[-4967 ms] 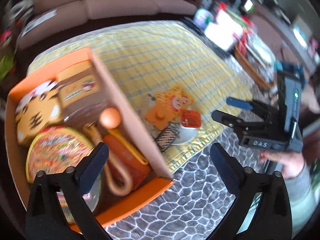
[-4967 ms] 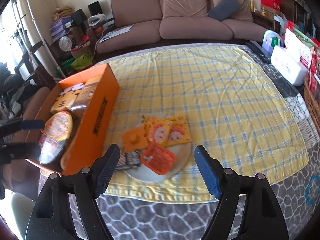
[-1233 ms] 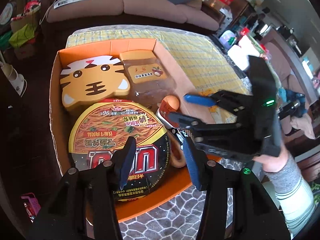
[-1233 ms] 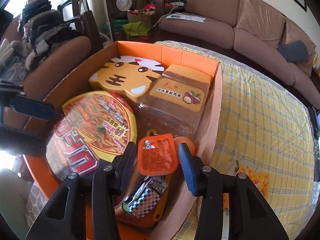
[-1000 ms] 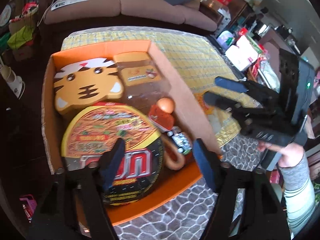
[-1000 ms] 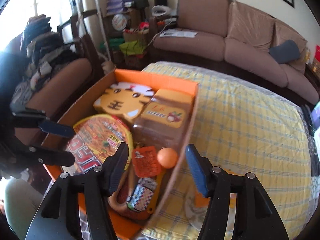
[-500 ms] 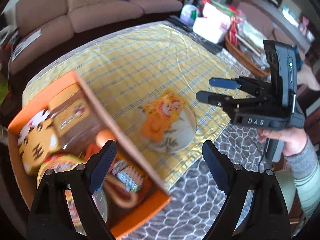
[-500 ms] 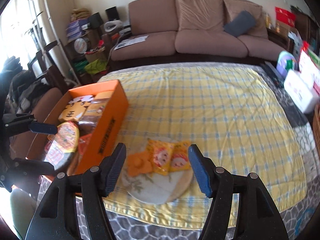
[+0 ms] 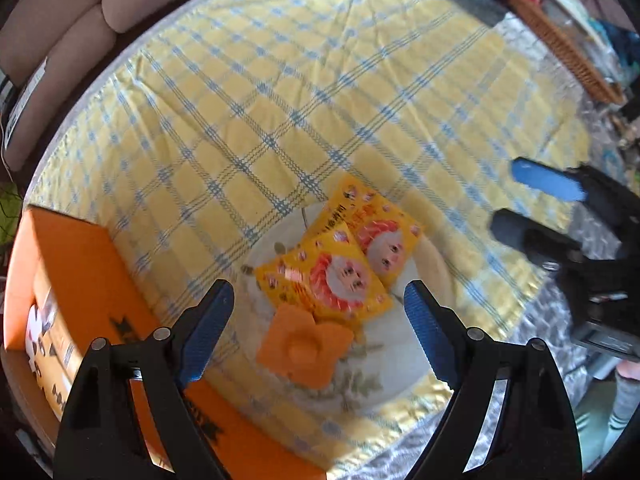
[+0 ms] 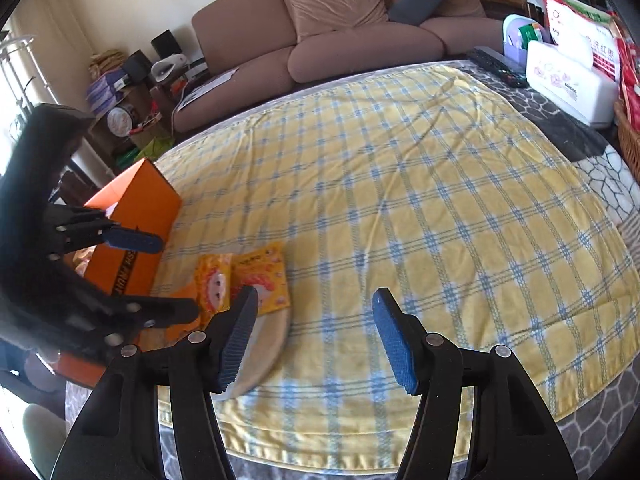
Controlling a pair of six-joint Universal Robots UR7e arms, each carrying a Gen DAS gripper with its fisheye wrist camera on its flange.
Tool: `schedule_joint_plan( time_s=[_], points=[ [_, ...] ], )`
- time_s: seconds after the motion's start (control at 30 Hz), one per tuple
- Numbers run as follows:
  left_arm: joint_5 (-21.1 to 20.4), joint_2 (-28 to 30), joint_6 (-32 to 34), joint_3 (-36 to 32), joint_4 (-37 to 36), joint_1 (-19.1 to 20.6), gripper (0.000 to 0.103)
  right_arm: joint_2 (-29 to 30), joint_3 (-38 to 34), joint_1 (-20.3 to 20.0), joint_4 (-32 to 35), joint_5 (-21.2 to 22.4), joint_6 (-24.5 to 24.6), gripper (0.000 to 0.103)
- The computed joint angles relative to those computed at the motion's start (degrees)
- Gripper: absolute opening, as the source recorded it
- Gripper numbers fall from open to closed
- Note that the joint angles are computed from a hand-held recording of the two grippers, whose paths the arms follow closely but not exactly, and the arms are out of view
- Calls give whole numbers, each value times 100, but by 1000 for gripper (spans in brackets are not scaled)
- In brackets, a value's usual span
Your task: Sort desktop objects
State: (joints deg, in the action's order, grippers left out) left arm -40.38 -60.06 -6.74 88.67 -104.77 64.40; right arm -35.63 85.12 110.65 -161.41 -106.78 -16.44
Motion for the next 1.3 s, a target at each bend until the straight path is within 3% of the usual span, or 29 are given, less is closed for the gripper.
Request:
schedule_joint_plan(
  time_s=[0.17, 0.2, 0.33, 0.4, 0.47, 0.57, 0.63, 0.67, 0.7, 0.77, 0.87, 0.97, 1.07, 1.3],
  points=[
    [31, 144, 25, -45, 8, 112, 83, -41, -14, -109, 29, 198, -17, 62],
    [12, 141, 33, -30, 5, 128, 70, -32, -30, -121, 54, 225, -16, 62],
    [-228, 27, 236, 68, -131, 161, 40, 34, -120, -130, 173, 252, -94, 62],
    [-277, -49, 338, 150, -272, 142, 8, 71, -154, -120, 195, 257, -111, 62],
    [-302, -113, 354, 191, -274, 138, 2, 98, -177, -115, 187, 288, -112, 62],
    [-338, -207, 331, 249, -277, 167, 2, 133, -185, -79, 123, 309, -168, 62],
    [-211, -287, 274, 309, -388, 142, 8, 177, -223, -64, 123, 358, -201, 62],
    [-133, -278, 301, 251, -460, 148, 20, 228, -274, -49, 152, 378, -214, 62],
    [-112, -313, 274, 245, -478, 143, 44, 275, -318, -36, 198, 394, -238, 62],
    [-101, -357, 261, 186, -457, 157, 62, 390, -430, 0, 316, 375, -307, 62],
    [-87, -243, 165, -126, -304, 206, 60, 622, -618, 99, 398, 214, -511, 65],
    [-410, -178, 31, -311, -262, 287, 61, 822, -733, 187, 350, 104, -778, 72],
    [-588, -328, 88, -274, -341, 297, 61, 929, -759, 263, 217, -78, -976, 73],
    [-704, -773, 210, -59, -606, 213, 61, 856, -650, 214, 70, 527, -982, 72]
  ],
)
